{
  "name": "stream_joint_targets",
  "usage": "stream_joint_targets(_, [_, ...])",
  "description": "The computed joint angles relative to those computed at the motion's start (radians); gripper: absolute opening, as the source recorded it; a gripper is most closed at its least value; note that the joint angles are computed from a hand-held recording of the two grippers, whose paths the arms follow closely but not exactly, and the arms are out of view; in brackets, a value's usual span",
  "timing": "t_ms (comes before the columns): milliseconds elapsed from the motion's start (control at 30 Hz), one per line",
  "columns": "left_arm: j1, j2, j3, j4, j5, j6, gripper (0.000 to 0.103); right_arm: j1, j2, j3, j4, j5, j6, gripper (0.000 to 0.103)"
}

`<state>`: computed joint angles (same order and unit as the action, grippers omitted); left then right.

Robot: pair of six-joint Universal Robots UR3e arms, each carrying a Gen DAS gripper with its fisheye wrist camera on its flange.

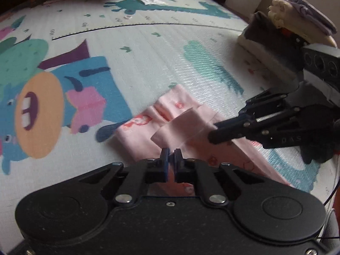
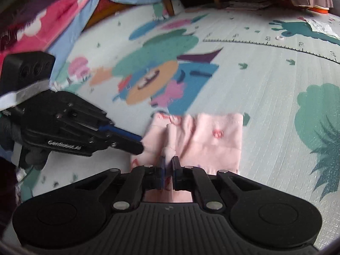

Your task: Fold clothes

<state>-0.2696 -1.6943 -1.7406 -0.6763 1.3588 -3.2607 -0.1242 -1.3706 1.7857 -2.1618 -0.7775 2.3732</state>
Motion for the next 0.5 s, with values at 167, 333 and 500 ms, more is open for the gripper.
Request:
stream_joint_targets(167, [-0.037,-0.067,0.075,-0.031,0.108,0.04,0.015,0.091,-0.021,0.091,-0.335,-0.178,0.07,0.034])
stream_joint_targets(333, [-0.005,-0.064,0.03,0.116,0.012,0.085,0.015,0.109,-0.065,0.159,-0.395,-0.127,-0.088,0.019])
stream_joint_targets(500, [-0.057,-0.188,0.081,0.157,0.039,0.153,0.015,0.121,0.02,0.124,-0.387,-0.164,-0.067,0.017])
